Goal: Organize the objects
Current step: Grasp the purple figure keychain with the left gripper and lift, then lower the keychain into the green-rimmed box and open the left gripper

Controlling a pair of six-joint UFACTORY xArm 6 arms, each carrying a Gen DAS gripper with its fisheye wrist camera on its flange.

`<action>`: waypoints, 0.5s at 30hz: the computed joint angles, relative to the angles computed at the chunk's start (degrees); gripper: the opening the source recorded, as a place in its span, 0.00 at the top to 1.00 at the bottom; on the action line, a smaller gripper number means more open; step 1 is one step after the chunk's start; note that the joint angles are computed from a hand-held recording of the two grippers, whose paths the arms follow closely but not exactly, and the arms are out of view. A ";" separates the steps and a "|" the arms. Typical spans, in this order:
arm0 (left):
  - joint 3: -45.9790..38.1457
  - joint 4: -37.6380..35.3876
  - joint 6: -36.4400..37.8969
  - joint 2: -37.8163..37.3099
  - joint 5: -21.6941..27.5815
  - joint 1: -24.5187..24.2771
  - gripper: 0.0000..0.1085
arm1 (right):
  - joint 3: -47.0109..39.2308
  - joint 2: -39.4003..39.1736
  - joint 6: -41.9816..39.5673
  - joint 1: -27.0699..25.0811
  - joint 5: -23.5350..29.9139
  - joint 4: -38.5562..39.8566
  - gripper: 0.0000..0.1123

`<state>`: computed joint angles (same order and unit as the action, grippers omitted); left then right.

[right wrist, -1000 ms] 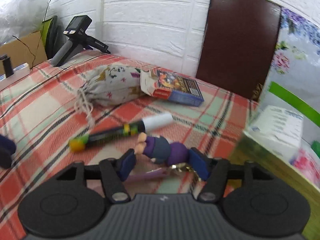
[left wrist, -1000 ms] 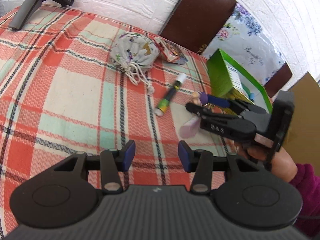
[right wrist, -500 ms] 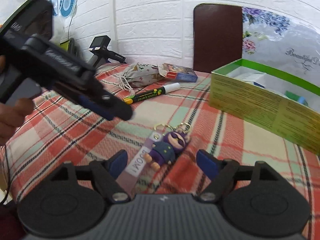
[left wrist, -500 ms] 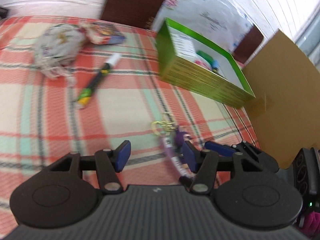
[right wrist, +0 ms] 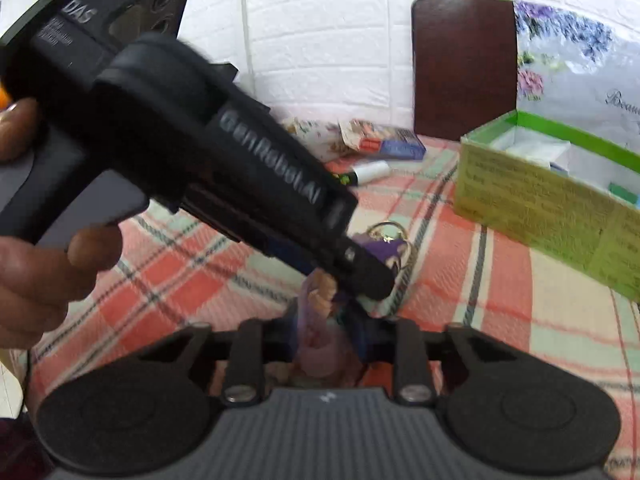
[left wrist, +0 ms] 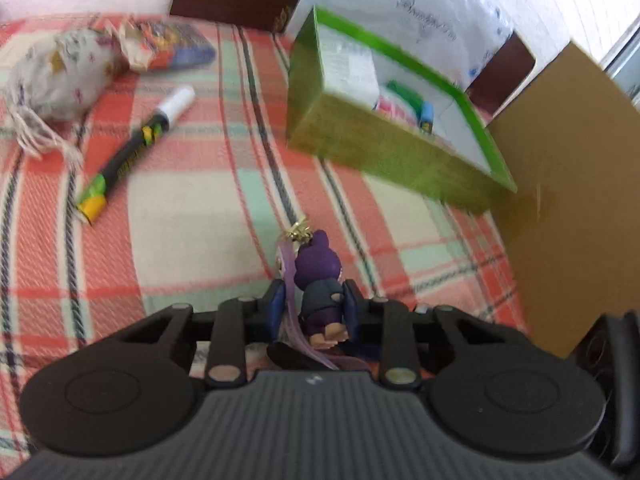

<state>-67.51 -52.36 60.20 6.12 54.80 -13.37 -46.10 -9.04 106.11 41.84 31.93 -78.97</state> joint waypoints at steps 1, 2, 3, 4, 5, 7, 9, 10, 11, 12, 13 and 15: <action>0.30 -0.54 1.12 -0.90 -0.17 -0.21 0.72 | -0.59 0.17 -0.18 1.18 2.29 -1.51 0.87; 0.92 -0.98 2.24 -2.02 -1.27 -0.73 0.72 | -1.24 0.36 -1.13 2.37 4.97 -2.18 0.87; 1.30 -1.45 3.27 -2.97 -2.38 -1.40 0.72 | -1.57 0.22 -1.35 2.97 6.84 -3.04 0.87; 1.00 -2.03 4.00 -3.39 -2.90 -1.97 0.72 | -1.43 -0.36 -0.50 2.99 7.86 -4.40 0.87; -0.09 -2.69 4.25 -3.18 -2.69 -2.37 0.72 | -1.10 -1.22 0.50 2.74 8.64 -5.71 0.87; -3.58 -4.16 3.88 -1.54 -1.57 -3.33 0.72 | -0.47 -3.04 0.69 2.04 10.86 -7.48 0.87; -7.44 -5.34 3.24 0.55 -0.84 -4.83 0.72 | 0.26 -4.80 0.60 0.96 13.30 -9.04 0.87; -9.27 -5.81 3.12 1.56 -0.96 -5.89 0.72 | 0.74 -5.71 0.83 0.22 14.38 -9.84 0.87; -10.58 -6.39 3.66 2.32 -1.35 -7.03 0.72 | 1.23 -6.56 1.04 -0.51 15.51 -10.53 0.87; -11.97 -6.82 4.27 3.20 -1.95 -8.32 0.72 | 1.71 -7.35 1.24 -1.29 16.56 -11.11 0.87; -13.09 -7.06 4.83 3.94 -2.81 -9.68 0.72 | 2.22 -8.09 1.56 -2.21 17.30 -11.64 0.87; -15.61 -6.75 5.34 5.80 -4.26 -12.21 0.72 | 3.37 -9.33 2.58 -4.41 18.04 -12.71 0.87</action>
